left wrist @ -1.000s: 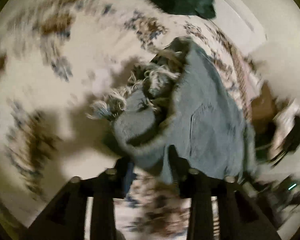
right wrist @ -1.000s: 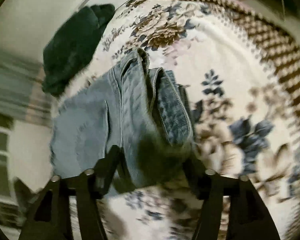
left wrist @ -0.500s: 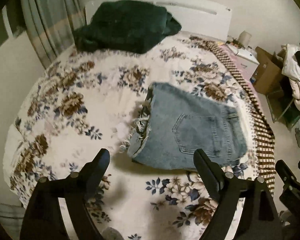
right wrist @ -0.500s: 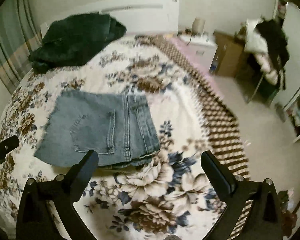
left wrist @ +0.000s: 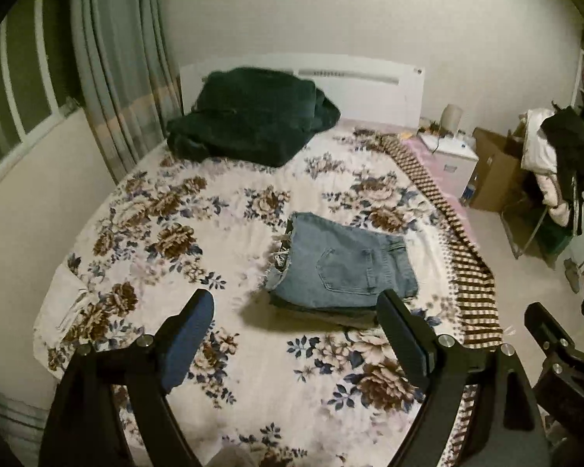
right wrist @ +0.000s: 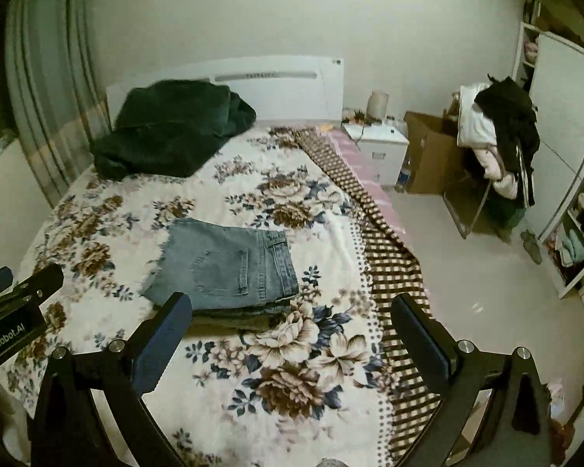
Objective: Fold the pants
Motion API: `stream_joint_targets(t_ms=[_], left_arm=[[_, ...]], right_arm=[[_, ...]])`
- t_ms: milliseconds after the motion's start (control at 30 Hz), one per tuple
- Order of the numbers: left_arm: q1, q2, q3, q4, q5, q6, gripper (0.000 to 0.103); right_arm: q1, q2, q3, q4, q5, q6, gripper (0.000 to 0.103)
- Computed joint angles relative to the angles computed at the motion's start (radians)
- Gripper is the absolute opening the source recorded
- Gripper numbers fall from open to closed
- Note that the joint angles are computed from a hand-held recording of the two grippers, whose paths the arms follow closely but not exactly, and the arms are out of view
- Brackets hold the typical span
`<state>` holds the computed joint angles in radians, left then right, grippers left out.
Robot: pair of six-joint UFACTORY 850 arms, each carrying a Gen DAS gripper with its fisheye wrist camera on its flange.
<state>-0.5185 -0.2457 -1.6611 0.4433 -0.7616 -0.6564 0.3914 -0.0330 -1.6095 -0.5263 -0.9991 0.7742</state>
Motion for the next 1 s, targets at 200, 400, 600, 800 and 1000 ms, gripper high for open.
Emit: stream_joint_targets(t_ms=[200,400,600,800,1000], left_arm=[[-0.061,0.144,0.085,0.055,-0.047,-0.053,0.085],[-0.101,0.25,0.139,0.071,-0.08,-0.07,0.1],[-0.102,0.316,0.176,0.063,-0.083,-0.04,0.101],[-0.097,0.362,0.211,0.05,-0.089,-0.007,0.101],[-0.096,0.384,0.228,0.054,-0.086,-0.008,0.101]], right_arm=[[0.109,0.133,0.006,-0.046,-0.108,0.034,0.103],[0.257,0.212,-0.035,-0.142,-0.259,0.105,0.103],[0.395,0.231,-0.098,-0.227,-0.407,0.183,0.103],[0.502,0.194,-0.176,-0.29,-0.513,0.238,0.103],[0.534,0.163,-0.214,-0.3,-0.542,0.253,0.103]])
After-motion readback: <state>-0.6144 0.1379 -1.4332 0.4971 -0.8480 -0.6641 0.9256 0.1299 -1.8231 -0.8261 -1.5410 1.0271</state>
